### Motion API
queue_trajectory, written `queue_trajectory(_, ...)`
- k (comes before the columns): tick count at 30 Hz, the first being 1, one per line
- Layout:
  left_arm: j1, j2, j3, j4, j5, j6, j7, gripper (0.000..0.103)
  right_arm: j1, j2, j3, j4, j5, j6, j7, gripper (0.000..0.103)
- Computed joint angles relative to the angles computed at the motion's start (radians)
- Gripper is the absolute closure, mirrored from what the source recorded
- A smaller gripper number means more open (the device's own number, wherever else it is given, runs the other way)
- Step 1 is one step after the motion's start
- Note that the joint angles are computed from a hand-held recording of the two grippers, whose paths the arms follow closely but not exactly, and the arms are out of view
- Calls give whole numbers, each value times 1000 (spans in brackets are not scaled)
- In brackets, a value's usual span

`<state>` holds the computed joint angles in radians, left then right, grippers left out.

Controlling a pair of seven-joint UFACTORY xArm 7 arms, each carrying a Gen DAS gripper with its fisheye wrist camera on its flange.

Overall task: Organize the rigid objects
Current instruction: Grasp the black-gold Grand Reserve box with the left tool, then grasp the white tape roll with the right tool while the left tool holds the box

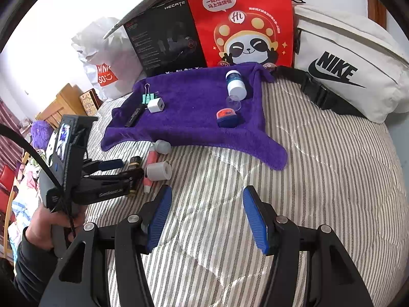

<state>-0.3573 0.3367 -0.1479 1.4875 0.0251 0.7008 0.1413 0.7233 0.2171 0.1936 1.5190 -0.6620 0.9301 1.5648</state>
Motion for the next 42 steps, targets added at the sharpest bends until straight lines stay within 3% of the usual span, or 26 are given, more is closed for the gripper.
queue_trajectory(4, 29, -34, -7, -55, -39, -30, 41, 43, -2, 8, 0, -4, 9, -16, -6, 45)
queue_trajectory(7, 30, -49, -12, -83, -49, -62, 56, 51, -6, 21, -3, -2, 26, -32, -18, 45)
queue_trajectory(11, 40, -61, -39, -102, -98, -79, 147, 79, -3, 41, -9, 11, 44, -41, -39, 46)
queue_trajectory(14, 20, -69, -30, -117, -76, -100, 138, 79, 1, 55, -15, 21, 56, -47, -52, 46)
queue_trajectory(18, 40, -50, -39, -83, -144, -63, 164, 79, 5, 73, -22, 33, 76, -53, -73, 46)
queue_trajectory(25, 45, -41, -38, -79, -163, -80, 192, 80, 14, 122, -38, 79, 106, -56, -113, 46)
queue_trajectory(27, 39, -47, -13, -86, -127, -88, 158, 80, 19, 141, -45, 104, 108, -53, -131, 46)
queue_trajectory(33, 70, -78, 35, -138, -48, -160, 91, 80, 38, 230, -71, 223, 122, -50, -207, 46)
queue_trajectory(36, 100, -76, 38, -136, -52, -150, 88, 80, 54, 290, -89, 308, 137, -35, -252, 46)
queue_trajectory(42, 156, -74, 3, -146, -175, -158, 171, 79, 86, 413, -126, 488, 184, 26, -348, 46)
